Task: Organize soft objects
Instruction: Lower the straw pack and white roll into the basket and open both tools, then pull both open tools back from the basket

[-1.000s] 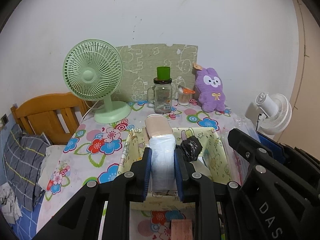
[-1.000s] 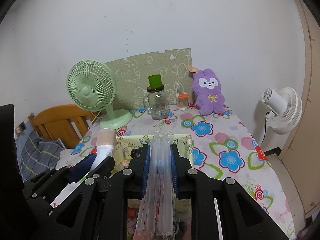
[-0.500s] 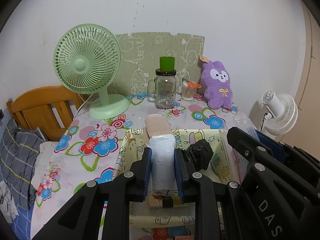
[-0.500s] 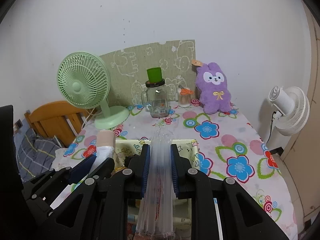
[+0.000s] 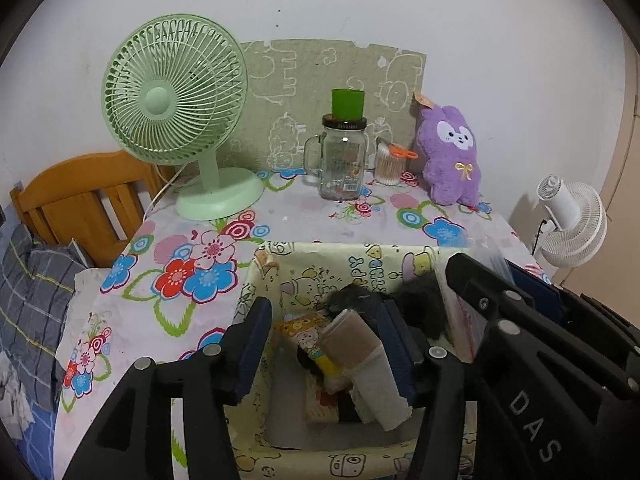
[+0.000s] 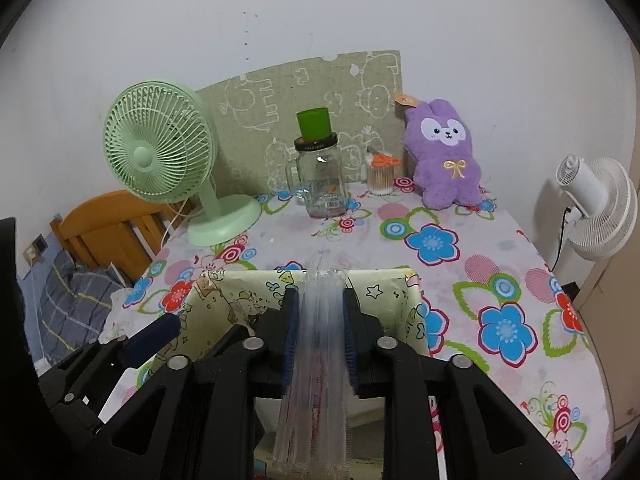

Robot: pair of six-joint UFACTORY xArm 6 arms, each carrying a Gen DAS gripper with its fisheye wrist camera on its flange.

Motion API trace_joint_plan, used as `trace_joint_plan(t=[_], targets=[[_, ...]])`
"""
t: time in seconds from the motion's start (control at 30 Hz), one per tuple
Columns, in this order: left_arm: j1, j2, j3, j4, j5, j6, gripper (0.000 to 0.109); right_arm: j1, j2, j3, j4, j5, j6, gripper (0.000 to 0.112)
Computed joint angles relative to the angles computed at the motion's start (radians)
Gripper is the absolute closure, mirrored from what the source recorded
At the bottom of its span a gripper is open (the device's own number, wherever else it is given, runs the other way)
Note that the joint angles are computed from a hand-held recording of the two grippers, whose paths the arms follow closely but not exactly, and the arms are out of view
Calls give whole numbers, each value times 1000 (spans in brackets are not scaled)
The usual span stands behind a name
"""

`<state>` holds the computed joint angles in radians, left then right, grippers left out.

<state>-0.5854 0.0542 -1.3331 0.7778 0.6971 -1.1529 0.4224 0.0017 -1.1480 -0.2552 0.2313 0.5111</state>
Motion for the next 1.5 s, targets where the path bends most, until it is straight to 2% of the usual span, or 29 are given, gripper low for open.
trace_joint_plan(t=[0.1, 0.17, 0.2, 0.27, 0.33, 0.5, 1.5], targets=[[1, -3, 5, -3, -2, 2, 45, 5, 5, -7, 19, 9, -21, 61], [2, -5, 7, 1, -6, -2, 37, 3, -1, -3, -39, 4, 25, 44], [5, -12, 17, 5, -22, -7, 34, 3, -4, -2, -46, 4, 32, 40], [7, -20, 26, 9, -31, -13, 27, 3, -9, -1, -28, 9, 21, 26], [4, -26, 30, 15, -31, -14, 23, 2, -17, 4, -62, 9, 48, 22], [-12, -51, 41, 39, -16, -30, 19, 1, -50, 21, -115, 24, 90, 17], [-183, -259, 173, 202, 125, -205, 14, 38, -393, 263, -337, 52, 274, 15]])
